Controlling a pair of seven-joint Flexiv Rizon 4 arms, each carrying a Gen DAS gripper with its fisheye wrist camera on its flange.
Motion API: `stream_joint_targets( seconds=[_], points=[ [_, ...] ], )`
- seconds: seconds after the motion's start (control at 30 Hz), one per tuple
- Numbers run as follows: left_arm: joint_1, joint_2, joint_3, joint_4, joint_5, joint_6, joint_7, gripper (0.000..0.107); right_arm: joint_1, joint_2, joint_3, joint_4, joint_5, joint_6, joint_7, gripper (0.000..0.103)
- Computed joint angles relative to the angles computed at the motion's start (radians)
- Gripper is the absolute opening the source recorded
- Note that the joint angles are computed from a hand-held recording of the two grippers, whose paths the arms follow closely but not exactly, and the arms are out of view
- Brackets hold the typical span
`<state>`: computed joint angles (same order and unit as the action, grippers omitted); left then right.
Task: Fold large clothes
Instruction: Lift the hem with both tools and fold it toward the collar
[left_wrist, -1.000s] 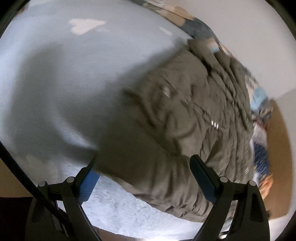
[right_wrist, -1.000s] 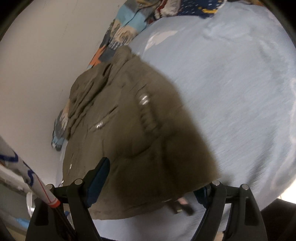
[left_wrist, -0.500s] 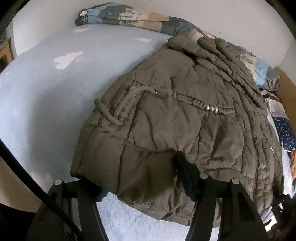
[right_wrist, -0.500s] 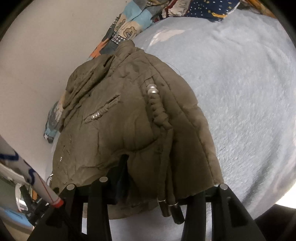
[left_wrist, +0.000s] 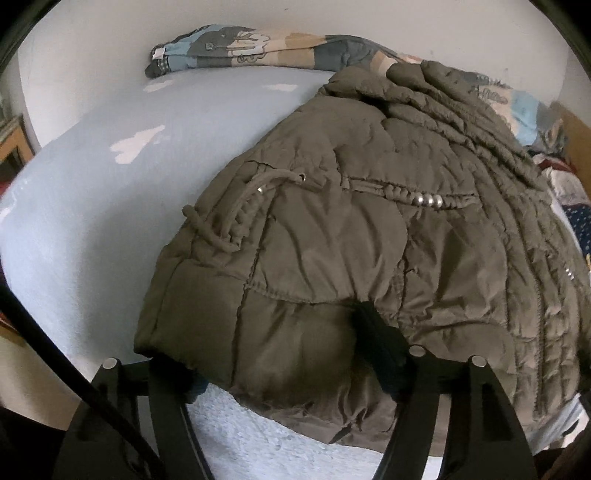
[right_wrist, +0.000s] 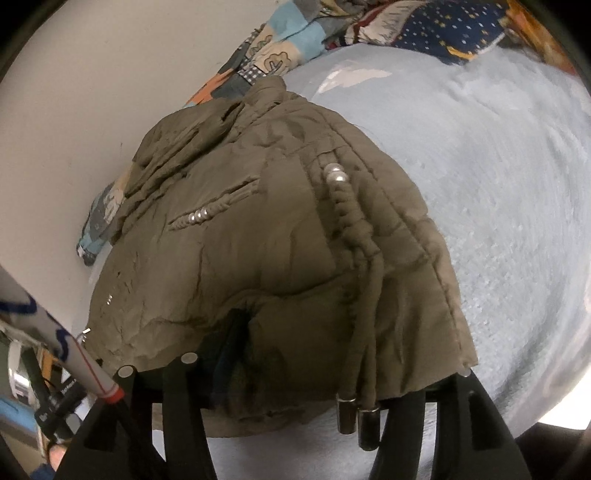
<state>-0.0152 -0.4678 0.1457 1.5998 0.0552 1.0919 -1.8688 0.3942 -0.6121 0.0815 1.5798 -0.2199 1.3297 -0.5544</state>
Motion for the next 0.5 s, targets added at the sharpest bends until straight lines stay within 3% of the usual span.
stream_joint_targets(
  seconds=[0.27, 0.5],
  points=[
    [-0.041, -0.015, 0.047, -0.048, 0.105, -0.039, -0.057, 0.081, -0.001, -0.003, -0.003, 0.01, 0.015, 0.04, 0.015, 0.062],
    [-0.061, -0.018, 0.062, -0.077, 0.191, -0.061, -0.067, 0.081, -0.046, -0.003, 0.059, -0.018, 0.064, -0.01, -0.032, 0.062]
  ],
)
